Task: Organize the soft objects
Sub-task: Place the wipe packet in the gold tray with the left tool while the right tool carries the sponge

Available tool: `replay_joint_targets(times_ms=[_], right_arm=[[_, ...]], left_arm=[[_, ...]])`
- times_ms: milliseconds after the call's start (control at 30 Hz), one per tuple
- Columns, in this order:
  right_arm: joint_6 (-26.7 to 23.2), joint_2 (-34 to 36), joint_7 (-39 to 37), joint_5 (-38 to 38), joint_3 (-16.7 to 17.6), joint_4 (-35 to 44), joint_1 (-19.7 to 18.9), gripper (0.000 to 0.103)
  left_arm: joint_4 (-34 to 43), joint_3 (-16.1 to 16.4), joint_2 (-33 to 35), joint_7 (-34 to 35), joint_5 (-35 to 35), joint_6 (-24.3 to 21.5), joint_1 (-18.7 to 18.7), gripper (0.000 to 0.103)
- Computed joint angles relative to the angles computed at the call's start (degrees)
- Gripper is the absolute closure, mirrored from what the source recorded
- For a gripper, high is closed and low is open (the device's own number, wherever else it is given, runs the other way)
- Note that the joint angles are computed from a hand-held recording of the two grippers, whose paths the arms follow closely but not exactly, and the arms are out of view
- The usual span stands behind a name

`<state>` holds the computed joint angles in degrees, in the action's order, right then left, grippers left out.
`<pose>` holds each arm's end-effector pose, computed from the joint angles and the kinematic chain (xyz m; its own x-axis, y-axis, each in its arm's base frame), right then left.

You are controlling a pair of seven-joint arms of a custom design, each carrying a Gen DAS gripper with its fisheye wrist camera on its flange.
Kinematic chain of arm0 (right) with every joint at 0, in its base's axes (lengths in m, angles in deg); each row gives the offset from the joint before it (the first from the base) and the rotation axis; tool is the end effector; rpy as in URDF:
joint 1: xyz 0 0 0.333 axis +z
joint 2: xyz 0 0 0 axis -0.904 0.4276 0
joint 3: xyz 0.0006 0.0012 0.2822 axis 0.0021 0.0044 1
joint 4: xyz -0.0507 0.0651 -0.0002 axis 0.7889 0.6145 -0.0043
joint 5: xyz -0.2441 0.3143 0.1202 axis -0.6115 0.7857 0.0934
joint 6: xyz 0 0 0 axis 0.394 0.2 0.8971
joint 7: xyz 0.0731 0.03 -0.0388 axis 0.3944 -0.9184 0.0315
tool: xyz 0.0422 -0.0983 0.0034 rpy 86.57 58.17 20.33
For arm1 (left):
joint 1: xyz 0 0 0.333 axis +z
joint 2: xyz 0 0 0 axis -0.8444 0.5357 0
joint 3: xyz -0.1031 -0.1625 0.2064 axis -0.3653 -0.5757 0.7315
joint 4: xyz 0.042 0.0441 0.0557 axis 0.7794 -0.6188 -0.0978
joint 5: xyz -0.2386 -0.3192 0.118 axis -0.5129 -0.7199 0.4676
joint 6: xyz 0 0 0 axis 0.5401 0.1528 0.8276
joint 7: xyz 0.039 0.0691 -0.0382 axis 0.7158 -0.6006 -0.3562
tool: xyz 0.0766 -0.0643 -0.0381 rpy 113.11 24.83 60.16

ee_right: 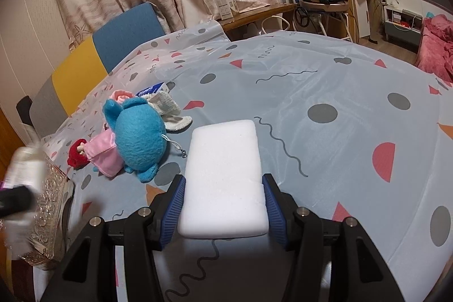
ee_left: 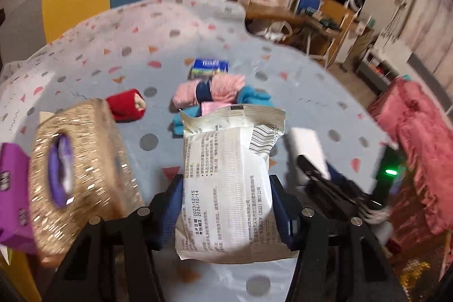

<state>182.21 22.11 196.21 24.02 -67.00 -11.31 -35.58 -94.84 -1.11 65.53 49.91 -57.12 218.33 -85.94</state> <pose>0.6257 0.3452 0.4226 -0.0569 -0.9395 -0.3379 -0.6389 0.2943 -0.7108 0.5965 -0.4257 0.5551 -0.1451 -0.9765 0.1593 -0.7970 0.0200 -0.6036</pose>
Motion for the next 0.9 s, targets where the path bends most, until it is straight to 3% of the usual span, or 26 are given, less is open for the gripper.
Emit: replay_joint_targets(times_ms=[200,500,667,900], right_arm=[[-0.82,0.13,-0.49,0.12,0.17,0.38,0.02,0.048],[-1.89,0.19,-0.99,0.06,0.30,0.68,0.11,0.048],[-3.06,0.19,-0.48,-0.83,0.09,1.09,0.57,0.049],[-5.28,0.23,0.81,-3.22,-0.11,1.89,1.24,0.050]], left_arm=[[-15.82,-0.78,-13.38,-3.12,-0.68,6.33,3.87,0.044],[-35.90,-2.98,-34.26,-8.36,-0.98,14.81,13.51,0.044],[-44.14,-2.29,-40.51,-8.30,-4.01,12.94,19.56,0.044],[-51.25,-0.87,-40.70,-5.52,-11.54,10.19,26.18,0.044]])
